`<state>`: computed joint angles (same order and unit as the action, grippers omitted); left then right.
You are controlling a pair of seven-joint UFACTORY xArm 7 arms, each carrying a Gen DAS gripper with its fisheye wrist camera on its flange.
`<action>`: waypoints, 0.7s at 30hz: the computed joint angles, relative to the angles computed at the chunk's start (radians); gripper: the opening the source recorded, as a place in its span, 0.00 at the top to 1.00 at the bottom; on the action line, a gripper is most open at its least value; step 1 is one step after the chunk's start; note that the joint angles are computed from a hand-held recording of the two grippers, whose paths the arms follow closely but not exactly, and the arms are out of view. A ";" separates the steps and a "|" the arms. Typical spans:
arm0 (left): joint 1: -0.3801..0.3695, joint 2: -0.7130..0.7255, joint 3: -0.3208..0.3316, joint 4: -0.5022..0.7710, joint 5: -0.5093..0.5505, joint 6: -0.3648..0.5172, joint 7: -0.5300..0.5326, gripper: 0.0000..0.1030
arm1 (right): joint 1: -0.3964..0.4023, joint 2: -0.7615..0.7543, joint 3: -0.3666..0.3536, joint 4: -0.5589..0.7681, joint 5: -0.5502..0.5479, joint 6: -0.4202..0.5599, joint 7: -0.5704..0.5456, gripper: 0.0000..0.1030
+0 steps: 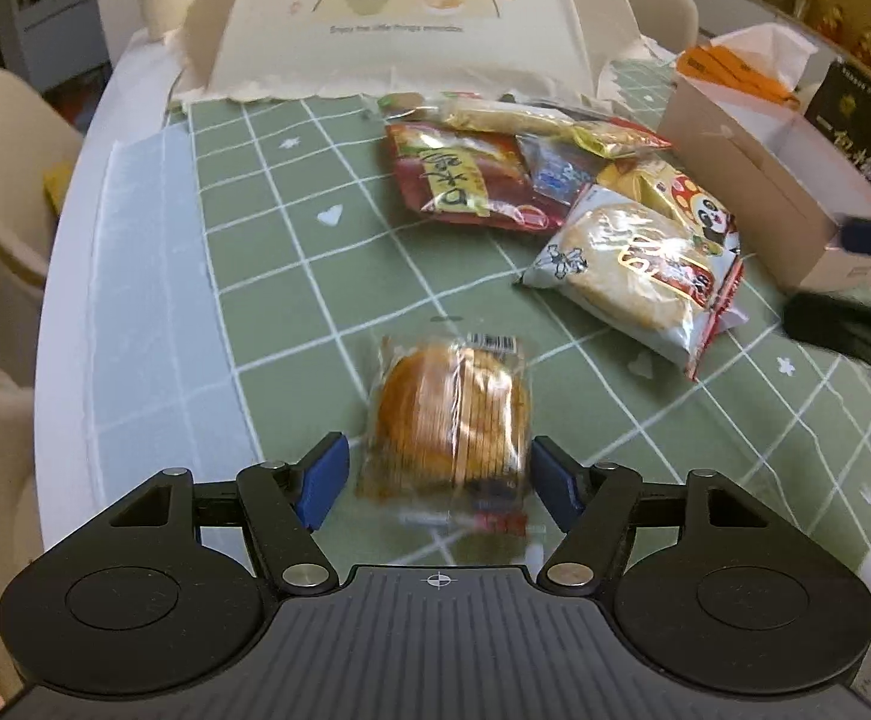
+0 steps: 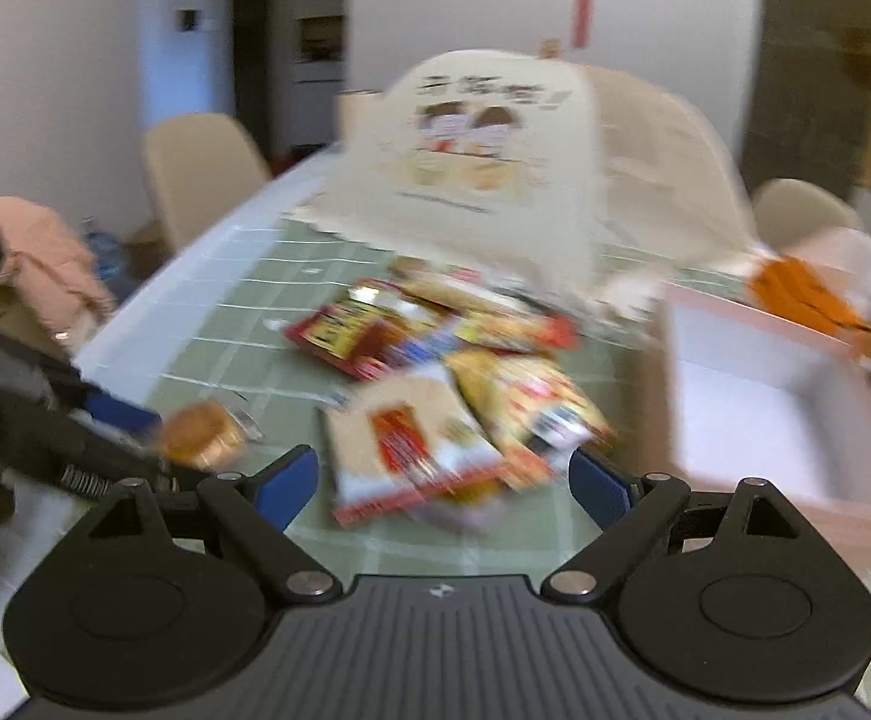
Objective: Organize snacks
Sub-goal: 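Reach the left gripper to the wrapped orange pastry and grasp it, then grasp the white rice cracker bag with the right gripper while the left lifts the pastry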
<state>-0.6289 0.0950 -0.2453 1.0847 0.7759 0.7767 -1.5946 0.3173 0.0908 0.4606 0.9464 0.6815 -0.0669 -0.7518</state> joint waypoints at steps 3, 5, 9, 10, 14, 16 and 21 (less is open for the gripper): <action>0.002 -0.037 -0.006 -0.047 0.004 -0.035 -0.015 0.31 | 0.077 0.113 -0.086 0.127 -0.178 0.075 0.108 0.11; 0.010 -0.053 -0.012 -0.069 0.004 -0.062 -0.005 0.31 | 0.127 0.185 -0.145 0.212 -0.290 0.137 0.185 0.11; 0.024 -0.073 -0.020 -0.100 0.032 -0.119 -0.037 0.32 | 0.280 0.287 -0.335 0.351 -0.545 0.290 0.427 0.14; 0.027 -0.076 -0.023 -0.104 0.043 -0.127 -0.046 0.32 | 0.301 0.291 -0.361 0.364 -0.588 0.320 0.476 0.19; 0.039 -0.061 -0.025 -0.090 0.051 -0.129 -0.040 0.32 | 0.212 0.196 -0.271 0.254 -0.580 0.297 0.465 0.26; 0.040 -0.044 -0.021 -0.074 0.051 -0.127 -0.032 0.32 | 0.135 0.108 -0.194 0.148 -0.509 0.263 0.411 0.26; 0.027 0.016 -0.003 -0.005 0.044 -0.101 0.009 0.32 | 0.092 -0.112 -0.178 -0.083 -0.349 0.217 0.304 0.26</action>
